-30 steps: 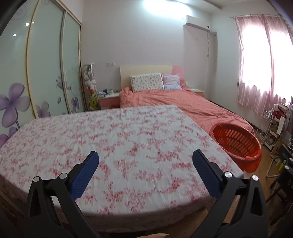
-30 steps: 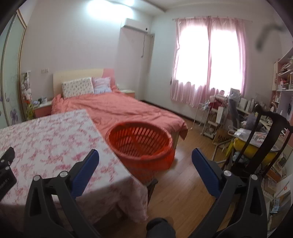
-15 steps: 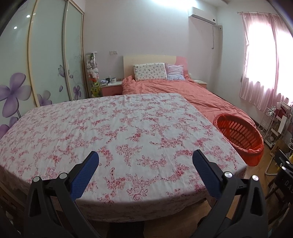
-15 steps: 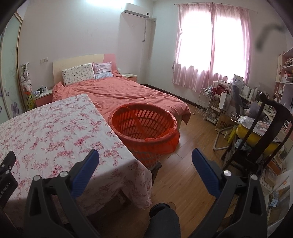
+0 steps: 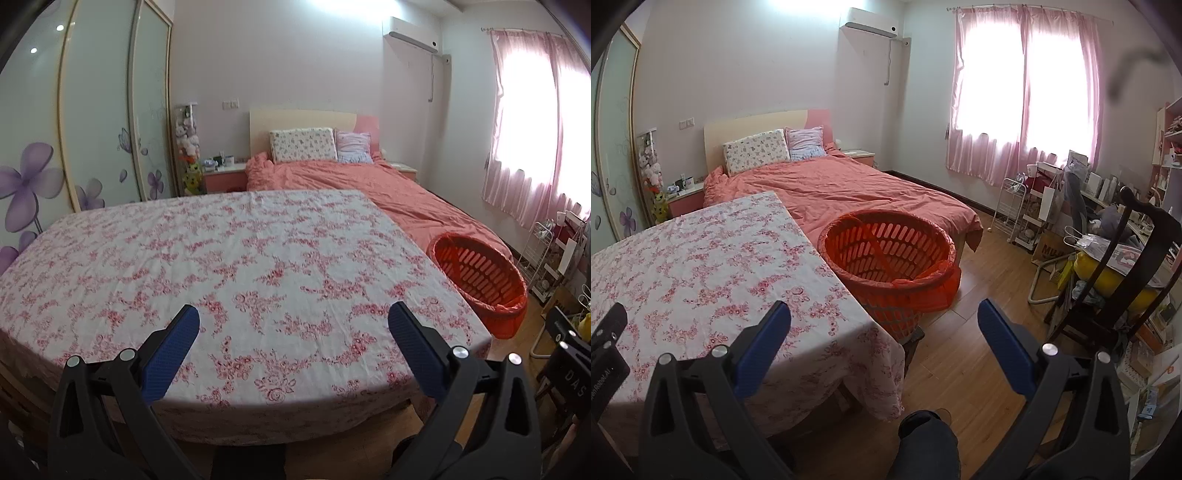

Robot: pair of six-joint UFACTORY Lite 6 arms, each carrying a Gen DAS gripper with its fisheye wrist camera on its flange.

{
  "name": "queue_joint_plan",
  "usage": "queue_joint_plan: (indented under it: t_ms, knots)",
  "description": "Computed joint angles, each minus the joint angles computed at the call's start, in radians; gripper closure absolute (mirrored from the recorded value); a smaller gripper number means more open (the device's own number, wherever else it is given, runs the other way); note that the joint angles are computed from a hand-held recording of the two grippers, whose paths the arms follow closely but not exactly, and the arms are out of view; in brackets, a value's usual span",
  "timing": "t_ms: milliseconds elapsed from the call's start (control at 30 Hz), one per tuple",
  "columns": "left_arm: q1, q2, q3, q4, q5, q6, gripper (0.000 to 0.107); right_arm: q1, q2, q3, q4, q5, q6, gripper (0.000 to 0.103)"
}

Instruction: Collect trash

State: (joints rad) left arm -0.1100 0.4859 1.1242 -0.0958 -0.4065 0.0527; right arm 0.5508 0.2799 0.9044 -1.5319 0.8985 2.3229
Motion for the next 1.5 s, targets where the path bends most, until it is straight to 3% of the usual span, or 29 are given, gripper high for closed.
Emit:
queue_joint_plan:
  t_ms: [367,1500]
  knots:
    - [-0.008,-0.047,-0.046,-0.017,-0.047,0.02,0.006,0.008,-0.029,-0.022,-0.004,0.006,0.004,0.004]
    - [-0.011,-0.049,-0.042,-0.026,-0.039,0.027,0.006,0.01,-0.032,-0.024,-0.002,0.01,0.004,0.004]
